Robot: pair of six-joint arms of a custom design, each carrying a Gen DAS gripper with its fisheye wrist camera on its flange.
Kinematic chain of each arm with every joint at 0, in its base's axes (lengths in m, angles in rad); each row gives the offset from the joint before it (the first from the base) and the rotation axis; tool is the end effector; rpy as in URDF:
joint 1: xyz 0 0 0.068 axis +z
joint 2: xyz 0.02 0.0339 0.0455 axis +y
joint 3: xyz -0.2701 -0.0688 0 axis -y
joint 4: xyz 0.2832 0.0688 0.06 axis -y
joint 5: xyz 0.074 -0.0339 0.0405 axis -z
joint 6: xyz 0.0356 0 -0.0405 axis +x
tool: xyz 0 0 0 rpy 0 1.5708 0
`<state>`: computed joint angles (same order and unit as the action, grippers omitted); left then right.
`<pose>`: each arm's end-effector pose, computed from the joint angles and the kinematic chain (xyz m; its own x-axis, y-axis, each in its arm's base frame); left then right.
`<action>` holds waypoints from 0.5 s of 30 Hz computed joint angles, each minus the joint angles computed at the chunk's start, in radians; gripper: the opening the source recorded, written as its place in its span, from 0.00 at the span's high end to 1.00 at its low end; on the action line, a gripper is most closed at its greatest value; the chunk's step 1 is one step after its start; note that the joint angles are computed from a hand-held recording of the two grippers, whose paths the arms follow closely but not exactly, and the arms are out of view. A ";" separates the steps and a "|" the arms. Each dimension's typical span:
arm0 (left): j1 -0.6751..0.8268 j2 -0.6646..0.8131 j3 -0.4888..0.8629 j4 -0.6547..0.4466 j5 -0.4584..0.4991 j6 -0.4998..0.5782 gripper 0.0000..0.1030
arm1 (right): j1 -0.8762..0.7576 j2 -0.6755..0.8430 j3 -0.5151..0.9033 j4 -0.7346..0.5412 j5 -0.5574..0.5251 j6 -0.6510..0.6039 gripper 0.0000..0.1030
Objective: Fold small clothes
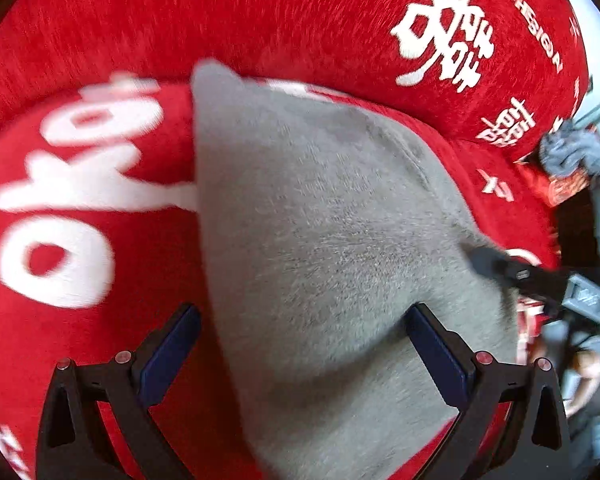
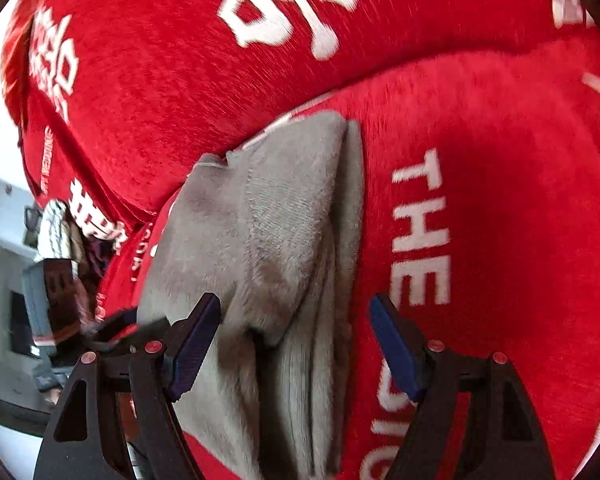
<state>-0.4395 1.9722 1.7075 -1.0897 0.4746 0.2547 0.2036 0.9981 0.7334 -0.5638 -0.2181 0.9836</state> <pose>0.3888 -0.2008 0.2427 -0.7376 0.5944 -0.3202 0.6749 0.6339 -0.3778 0.2297 0.0553 0.2442 -0.6834 0.6888 -0.2418 0.4121 0.6374 0.6511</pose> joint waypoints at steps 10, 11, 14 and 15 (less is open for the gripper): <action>-0.030 0.111 0.147 -0.084 0.054 -0.036 0.15 | 0.030 0.161 0.087 0.049 0.014 -0.055 0.52; -0.031 0.098 0.138 -0.073 0.052 -0.032 0.22 | 0.037 0.165 0.100 0.038 0.028 -0.060 0.57; -0.041 0.036 0.082 -0.024 0.018 0.003 0.37 | 0.097 0.191 0.166 -0.019 0.124 -0.087 0.62; -0.046 0.014 0.064 -0.010 0.001 0.012 0.39 | 0.126 0.205 0.195 -0.042 0.165 -0.092 0.63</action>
